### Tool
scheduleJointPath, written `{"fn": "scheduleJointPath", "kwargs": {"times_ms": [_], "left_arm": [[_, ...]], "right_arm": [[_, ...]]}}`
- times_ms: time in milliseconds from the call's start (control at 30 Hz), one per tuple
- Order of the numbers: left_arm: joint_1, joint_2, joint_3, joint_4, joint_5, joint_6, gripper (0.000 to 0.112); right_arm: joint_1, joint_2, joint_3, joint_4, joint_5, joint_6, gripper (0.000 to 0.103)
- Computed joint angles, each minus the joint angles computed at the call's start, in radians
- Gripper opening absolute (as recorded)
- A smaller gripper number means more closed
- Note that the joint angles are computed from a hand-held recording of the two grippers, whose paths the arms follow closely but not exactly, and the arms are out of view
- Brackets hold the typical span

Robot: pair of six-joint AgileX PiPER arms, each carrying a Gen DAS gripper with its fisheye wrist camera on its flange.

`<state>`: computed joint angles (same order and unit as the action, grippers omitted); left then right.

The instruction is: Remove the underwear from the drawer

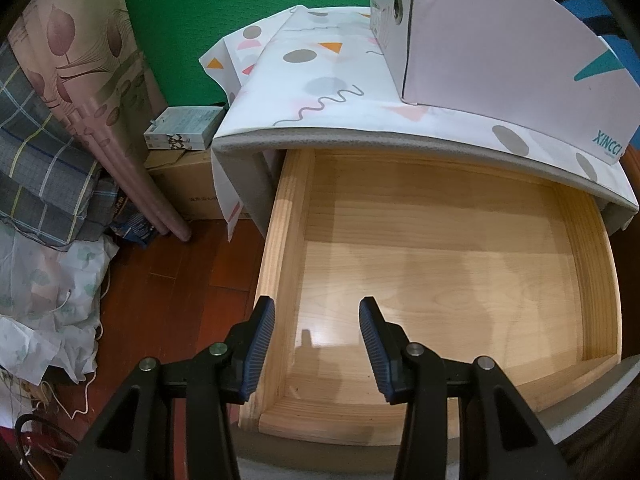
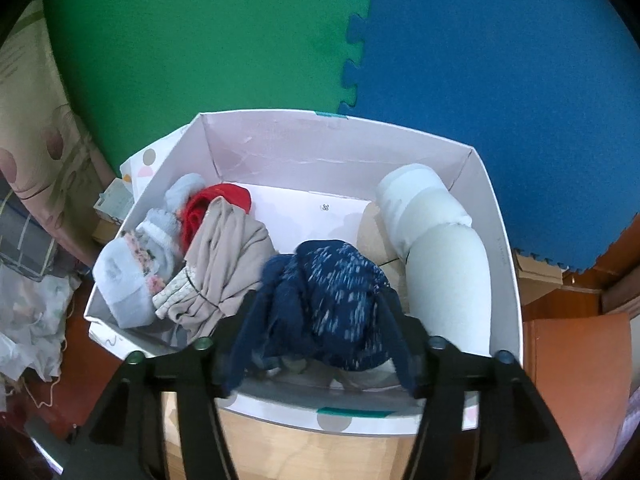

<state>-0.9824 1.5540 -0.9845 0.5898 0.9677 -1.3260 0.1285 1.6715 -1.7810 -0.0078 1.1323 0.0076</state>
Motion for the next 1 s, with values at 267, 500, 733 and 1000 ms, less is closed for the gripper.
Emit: {"fn": "scheduleJointPath", "kwargs": {"times_ms": [267, 500, 733, 1000], "left_arm": [[0.001, -0.010, 0.007, 0.002, -0.003, -0.009, 0.045], [-0.020, -0.029, 0.019, 0.041, 0.023, -0.068, 0.045], [-0.043, -0.054, 0.023, 0.048, 0.047, -0.086, 0.045], [-0.161, -0.055, 0.014, 0.071, 0.127, -0.148, 0.045]], "right_arm": [[-0.043, -0.211, 0.206, 0.093, -0.080, -0.051, 0.091], [-0.173, -0.545, 0.662, 0.231, -0.207, -0.187, 0.098], [-0.406, -0.719, 1.026, 0.416, -0.275, -0.401, 0.098], [-0.414, -0.768, 1.170, 0.438, -0.344, -0.492, 0.098]]}}
